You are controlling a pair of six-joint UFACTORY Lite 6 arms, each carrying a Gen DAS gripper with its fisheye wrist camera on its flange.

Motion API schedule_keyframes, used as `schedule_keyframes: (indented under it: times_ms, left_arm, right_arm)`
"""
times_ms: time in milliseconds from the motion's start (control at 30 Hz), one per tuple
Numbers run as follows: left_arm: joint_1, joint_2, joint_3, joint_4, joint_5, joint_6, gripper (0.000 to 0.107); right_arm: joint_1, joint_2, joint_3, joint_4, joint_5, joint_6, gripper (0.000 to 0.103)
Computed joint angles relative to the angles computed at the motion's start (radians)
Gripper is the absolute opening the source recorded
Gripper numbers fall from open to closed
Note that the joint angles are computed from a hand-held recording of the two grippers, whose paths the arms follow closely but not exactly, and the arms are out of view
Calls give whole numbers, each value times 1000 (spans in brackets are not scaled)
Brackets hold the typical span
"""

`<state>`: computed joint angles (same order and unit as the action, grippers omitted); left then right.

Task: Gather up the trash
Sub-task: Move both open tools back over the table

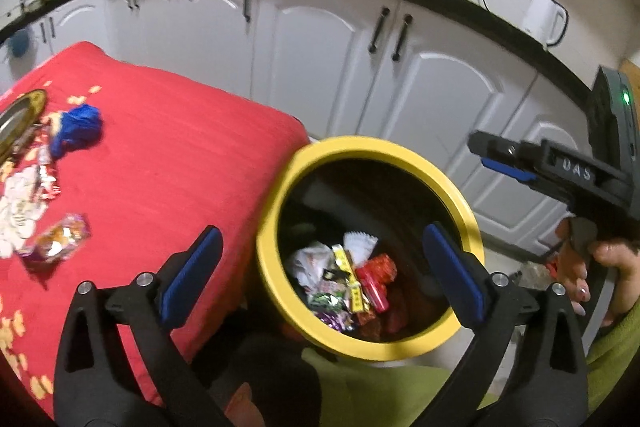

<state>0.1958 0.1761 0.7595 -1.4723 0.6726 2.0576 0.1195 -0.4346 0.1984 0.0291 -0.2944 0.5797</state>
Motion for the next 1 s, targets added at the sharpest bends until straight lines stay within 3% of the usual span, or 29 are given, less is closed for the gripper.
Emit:
schedule_keyframes:
  times_ms: [500,1000]
  left_arm:
    - [208,-19,90,-14,102,-14,92]
    - [392,79,264,6,192,-92,92]
  right_arm:
    - [249,34,115,679,-2,-605,56]
    - [457,215,299,976,-48,-871,57]
